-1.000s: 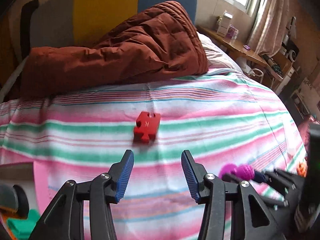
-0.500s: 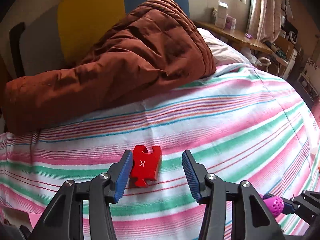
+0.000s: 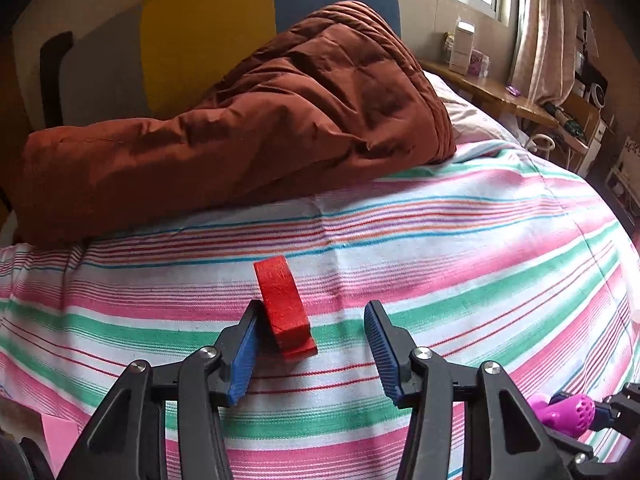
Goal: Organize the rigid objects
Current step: 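Grasp the red puzzle piece with the left gripper while the right holds the magenta ball, then carry the red puzzle piece into the tray with the left gripper while right holds ball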
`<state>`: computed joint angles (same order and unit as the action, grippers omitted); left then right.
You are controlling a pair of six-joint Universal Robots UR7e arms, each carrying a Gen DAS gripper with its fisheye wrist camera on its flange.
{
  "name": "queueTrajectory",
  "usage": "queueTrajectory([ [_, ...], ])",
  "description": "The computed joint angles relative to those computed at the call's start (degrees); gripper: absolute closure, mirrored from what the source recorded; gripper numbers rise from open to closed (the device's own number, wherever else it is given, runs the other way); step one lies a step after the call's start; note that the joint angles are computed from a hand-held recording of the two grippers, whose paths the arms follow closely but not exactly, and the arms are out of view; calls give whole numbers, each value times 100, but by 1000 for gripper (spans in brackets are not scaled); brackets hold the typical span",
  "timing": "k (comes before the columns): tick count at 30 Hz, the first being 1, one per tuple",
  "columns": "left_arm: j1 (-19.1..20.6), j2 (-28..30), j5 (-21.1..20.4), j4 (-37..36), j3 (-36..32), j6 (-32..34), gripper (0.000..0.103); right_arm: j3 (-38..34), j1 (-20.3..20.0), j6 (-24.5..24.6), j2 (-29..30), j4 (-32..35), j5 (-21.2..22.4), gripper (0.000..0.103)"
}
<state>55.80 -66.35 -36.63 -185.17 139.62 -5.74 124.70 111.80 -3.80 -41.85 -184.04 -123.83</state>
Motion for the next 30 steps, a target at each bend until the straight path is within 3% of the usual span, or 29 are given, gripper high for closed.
queueTrajectory([
  [6, -64, 131, 118, -635, 54, 211, 53, 6, -2, 32, -4, 1, 17, 70],
  [8, -16, 151, 106, -748, 61, 227, 78, 5, -2, 36, -4, 5, 17, 70],
  [11, 124, 81, 34, -562, 24, -20, 89, 6, -1, 28, -1, -3, 12, 70],
  [18, 110, -18, -55, -861, 240, -52, 89, 6, 4, 41, -3, 2, 12, 70],
  [30, -466, -183, 170, -1110, 888, -191, 89, 18, 33, 64, -47, 37, 41, 70],
])
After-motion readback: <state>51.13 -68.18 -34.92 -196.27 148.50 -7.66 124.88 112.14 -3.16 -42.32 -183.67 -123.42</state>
